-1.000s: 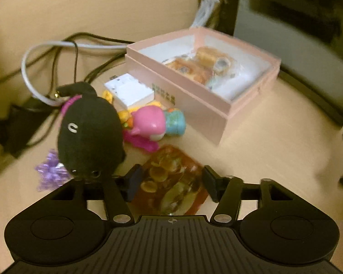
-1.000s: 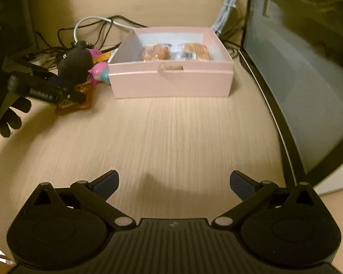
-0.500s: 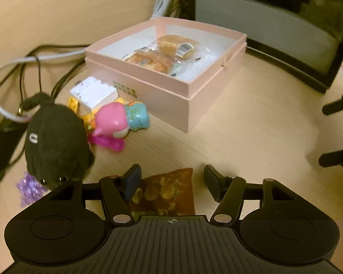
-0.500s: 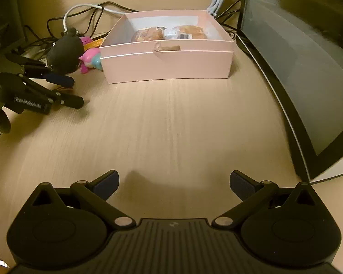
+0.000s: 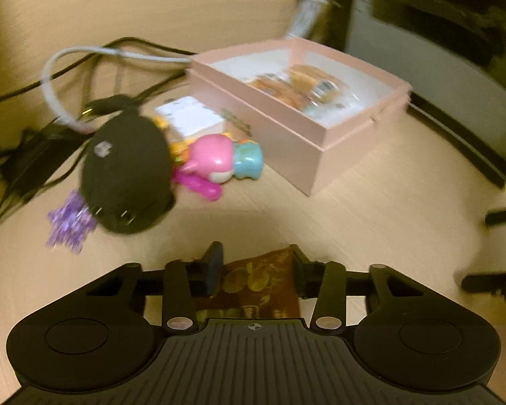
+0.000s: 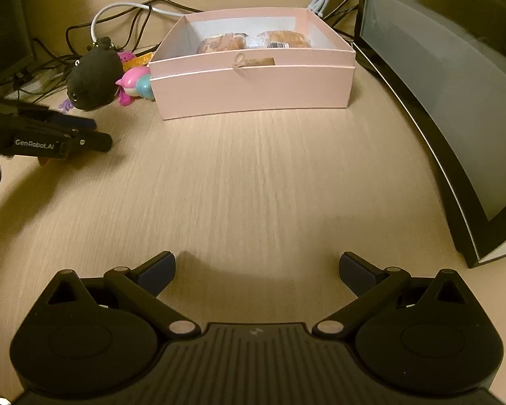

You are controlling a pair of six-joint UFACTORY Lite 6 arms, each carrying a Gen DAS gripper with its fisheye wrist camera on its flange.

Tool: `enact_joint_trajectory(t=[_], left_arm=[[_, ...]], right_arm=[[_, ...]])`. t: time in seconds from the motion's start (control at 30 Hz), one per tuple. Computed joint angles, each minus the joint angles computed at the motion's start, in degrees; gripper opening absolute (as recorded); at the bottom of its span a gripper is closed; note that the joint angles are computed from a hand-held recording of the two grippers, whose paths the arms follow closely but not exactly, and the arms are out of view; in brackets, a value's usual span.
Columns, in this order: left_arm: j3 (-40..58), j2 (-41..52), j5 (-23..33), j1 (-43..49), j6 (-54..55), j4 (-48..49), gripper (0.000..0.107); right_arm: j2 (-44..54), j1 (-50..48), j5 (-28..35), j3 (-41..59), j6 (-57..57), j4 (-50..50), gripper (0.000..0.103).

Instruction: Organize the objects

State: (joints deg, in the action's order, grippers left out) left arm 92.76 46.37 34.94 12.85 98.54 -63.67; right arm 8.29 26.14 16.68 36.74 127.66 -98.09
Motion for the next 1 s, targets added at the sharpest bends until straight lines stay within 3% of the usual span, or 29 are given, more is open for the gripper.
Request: enact_joint_trajectory(t=[0.1, 0.23, 0.47, 0.63, 0.83, 1.0], left_arm=[[-8.2, -5.2, -2.9, 0.8, 4.3, -8.3, 0.029], [-16.8, -11.3, -5.2, 1.9, 5.8, -14.5, 0.022], [-25.5, -19.8, -9.8, 3.4, -1.9, -9.9, 0.021], [-29.6, -21.4, -9.9, 4.6, 4.1, -13.3, 0.026], [-28.8, -19.4, -9.0, 5.5, 6.7, -16.3, 0.025], [-25.0, -17.5, -7.1, 5.9, 0.3, -8.1, 0.025]], right_arm=[[0.4, 0.2, 0.1, 0.5, 2.2, -2.8, 0.103], [2.4, 1.0, 0.5, 3.0, 1.6, -4.2, 0.103], [8.4, 1.7, -0.2, 9.1, -0.1, -4.6, 0.103], [10.3, 2.1, 0.5, 10.4, 2.8, -7.4, 0.103], [10.7, 2.3, 1.3, 10.1, 6.9, -11.5, 0.103], [10.3, 2.6, 2.1, 9.0, 9.7, -14.3, 0.103]])
